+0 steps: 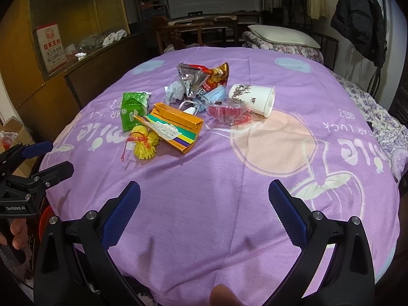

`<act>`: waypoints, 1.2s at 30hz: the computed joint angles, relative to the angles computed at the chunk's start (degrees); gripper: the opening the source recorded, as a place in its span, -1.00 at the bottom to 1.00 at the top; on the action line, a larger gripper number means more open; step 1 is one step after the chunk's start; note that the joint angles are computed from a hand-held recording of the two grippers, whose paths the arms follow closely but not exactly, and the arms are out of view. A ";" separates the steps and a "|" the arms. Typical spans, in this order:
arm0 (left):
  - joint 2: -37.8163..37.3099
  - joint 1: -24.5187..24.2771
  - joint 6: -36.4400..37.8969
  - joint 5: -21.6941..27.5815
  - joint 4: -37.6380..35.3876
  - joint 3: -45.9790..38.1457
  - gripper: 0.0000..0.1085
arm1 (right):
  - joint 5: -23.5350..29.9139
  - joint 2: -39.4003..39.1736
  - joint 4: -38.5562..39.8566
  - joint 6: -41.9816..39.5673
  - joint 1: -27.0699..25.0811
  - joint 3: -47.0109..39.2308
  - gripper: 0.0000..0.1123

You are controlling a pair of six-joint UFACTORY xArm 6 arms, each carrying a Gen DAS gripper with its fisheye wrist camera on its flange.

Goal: Collect trash
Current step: 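Grasp the orange striped box with the right tool while the left tool approaches the yellow mesh ball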

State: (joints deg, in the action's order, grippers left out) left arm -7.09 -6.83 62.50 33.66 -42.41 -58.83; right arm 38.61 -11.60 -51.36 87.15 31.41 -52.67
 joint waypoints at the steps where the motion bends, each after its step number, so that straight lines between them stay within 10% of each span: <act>1: 0.18 0.07 -0.08 0.23 0.00 -0.25 0.79 | -1.15 0.07 -0.04 -0.13 -0.42 0.16 0.73; 8: 2.52 0.41 -1.56 1.34 0.33 -2.48 0.79 | -8.74 1.92 -3.63 1.40 -3.57 -0.02 0.73; 18: 6.90 1.20 -3.73 1.36 0.79 -6.12 0.79 | -13.32 11.65 11.33 -23.84 -7.83 -8.31 0.73; 36: 16.48 2.34 -7.95 5.31 1.54 -15.95 0.79 | -5.44 30.69 33.20 -64.51 -11.17 -30.57 0.33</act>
